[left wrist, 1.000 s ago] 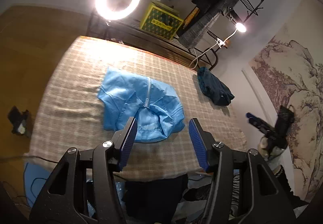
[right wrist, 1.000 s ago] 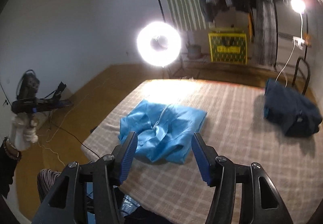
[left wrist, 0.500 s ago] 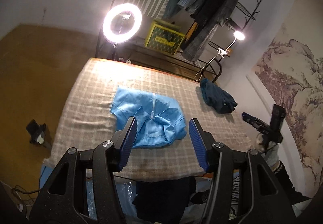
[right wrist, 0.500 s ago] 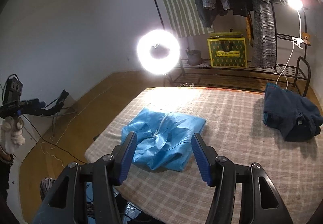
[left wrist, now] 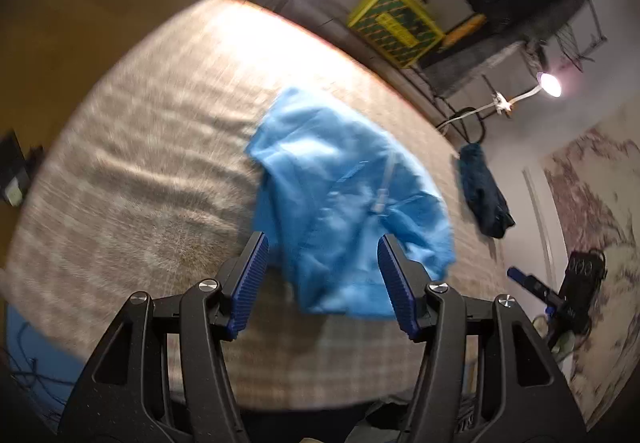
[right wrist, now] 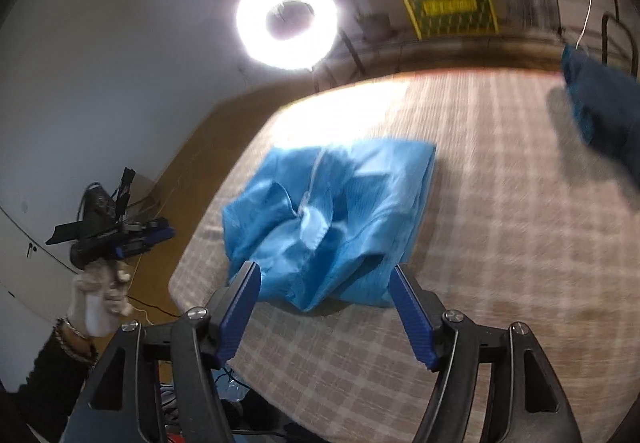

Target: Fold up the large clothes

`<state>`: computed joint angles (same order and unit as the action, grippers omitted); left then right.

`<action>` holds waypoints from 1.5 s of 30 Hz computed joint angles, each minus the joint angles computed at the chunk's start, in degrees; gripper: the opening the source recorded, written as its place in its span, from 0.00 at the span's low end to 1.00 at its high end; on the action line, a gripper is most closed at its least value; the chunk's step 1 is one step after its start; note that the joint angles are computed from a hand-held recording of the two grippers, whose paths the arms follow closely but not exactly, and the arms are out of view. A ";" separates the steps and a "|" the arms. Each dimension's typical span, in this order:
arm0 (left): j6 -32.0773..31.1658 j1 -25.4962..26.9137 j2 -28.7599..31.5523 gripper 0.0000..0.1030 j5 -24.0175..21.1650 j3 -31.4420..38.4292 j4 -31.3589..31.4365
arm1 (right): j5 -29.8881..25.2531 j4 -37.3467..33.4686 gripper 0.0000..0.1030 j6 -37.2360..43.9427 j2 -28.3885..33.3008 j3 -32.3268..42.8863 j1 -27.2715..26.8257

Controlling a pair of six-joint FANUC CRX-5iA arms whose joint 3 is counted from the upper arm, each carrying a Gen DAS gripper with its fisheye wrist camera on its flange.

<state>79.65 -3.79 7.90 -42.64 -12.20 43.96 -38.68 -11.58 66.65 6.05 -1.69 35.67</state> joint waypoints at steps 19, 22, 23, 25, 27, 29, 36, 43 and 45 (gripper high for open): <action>-15.16 -2.75 9.46 0.02 3.70 -4.82 22.90 | -4.54 -16.60 0.05 7.57 15.04 10.11 -7.08; -16.00 -3.60 7.93 0.01 3.56 -6.66 23.68 | -4.37 -14.86 0.01 7.49 14.23 9.93 -6.92; -15.69 -3.72 7.55 0.01 3.32 -6.93 23.06 | -4.06 -14.44 0.01 7.48 13.56 9.64 -6.75; -14.36 -3.78 7.00 0.00 2.54 -7.47 20.64 | -3.67 -15.35 0.01 9.14 12.66 9.35 -7.16; -13.31 -3.77 6.93 0.00 3.37 -7.52 19.01 | -3.72 -15.03 0.01 9.10 12.64 9.23 -7.06; -14.47 -4.23 6.08 0.00 6.88 -8.77 20.91 | -4.20 -14.71 0.01 8.15 13.42 9.51 -6.90; -16.29 -3.87 7.72 0.41 7.72 -6.88 26.67 | -4.84 -17.78 0.39 9.47 13.36 9.58 -8.00; -15.34 -4.55 11.64 0.00 6.95 -3.40 25.70 | -4.05 -16.35 0.30 6.81 13.32 9.51 -7.91; -17.00 -5.23 11.03 0.00 6.90 -4.35 28.63 | -2.26 -16.05 0.12 6.38 12.54 8.73 -7.86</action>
<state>62.65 -9.02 18.93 -35.75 -16.55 72.58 -40.94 -27.63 73.03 18.59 7.04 27.81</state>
